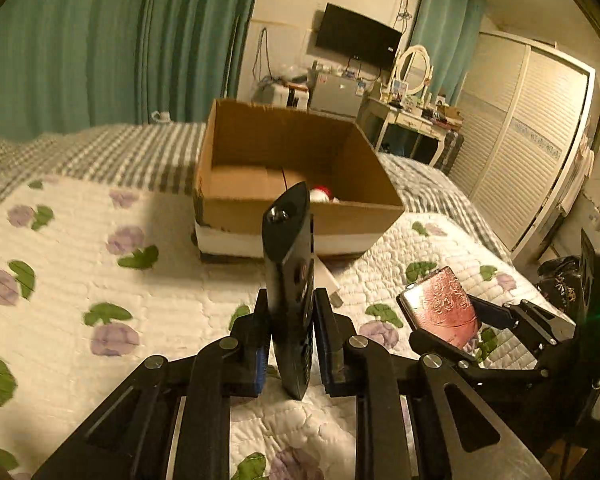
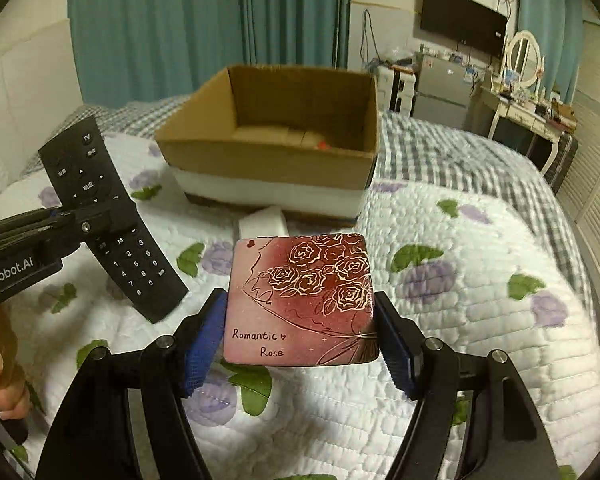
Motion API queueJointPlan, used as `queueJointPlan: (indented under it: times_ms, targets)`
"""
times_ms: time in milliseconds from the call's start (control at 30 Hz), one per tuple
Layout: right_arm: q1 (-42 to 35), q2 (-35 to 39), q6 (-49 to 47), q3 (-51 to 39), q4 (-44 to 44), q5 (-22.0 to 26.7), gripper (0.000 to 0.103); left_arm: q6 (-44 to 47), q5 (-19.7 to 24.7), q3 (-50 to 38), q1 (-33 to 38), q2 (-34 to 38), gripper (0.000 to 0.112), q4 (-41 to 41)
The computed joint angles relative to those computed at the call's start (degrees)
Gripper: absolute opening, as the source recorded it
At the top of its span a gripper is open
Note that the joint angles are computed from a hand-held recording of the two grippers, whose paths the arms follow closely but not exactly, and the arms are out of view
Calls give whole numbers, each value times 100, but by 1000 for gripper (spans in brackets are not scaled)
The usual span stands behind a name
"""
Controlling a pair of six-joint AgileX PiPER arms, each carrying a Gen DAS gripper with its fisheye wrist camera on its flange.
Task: Organize rigid objects
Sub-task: 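Carry the black remote with the left gripper while the right carries the pink notebook over the box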
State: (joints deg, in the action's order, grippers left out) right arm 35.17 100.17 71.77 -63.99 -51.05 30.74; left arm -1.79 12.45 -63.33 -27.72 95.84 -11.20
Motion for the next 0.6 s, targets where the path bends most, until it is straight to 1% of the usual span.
queueJointPlan:
  times_ms: [33, 133, 167, 367, 400, 467, 600]
  targets:
    - [30, -60, -53, -6, 0, 38, 71, -102, 6, 13, 11, -89, 19, 112]
    - [63, -231, -158, -53, -33, 80, 71, -985, -16, 74, -21, -348, 19, 1090]
    - [72, -300, -186, -100, -47, 115, 71, -1167, -2, 75, -15, -444, 19, 1289]
    - [99, -630, -510, -447, -9, 324, 71, -1084, 50, -94, 154, -856, 19, 1255]
    - [103, -668, -559, -510, -16, 345, 71, -1073, 36, -142, 171, -890, 19, 1276]
    - [100, -754, -673, -641, -103, 361, 71, -782, 37, -298, 216, -930, 19, 1065]
    - [129, -840, -1056, -1066, -193, 482, 71, -642, 84, -662, 230, -945, 19, 1016]
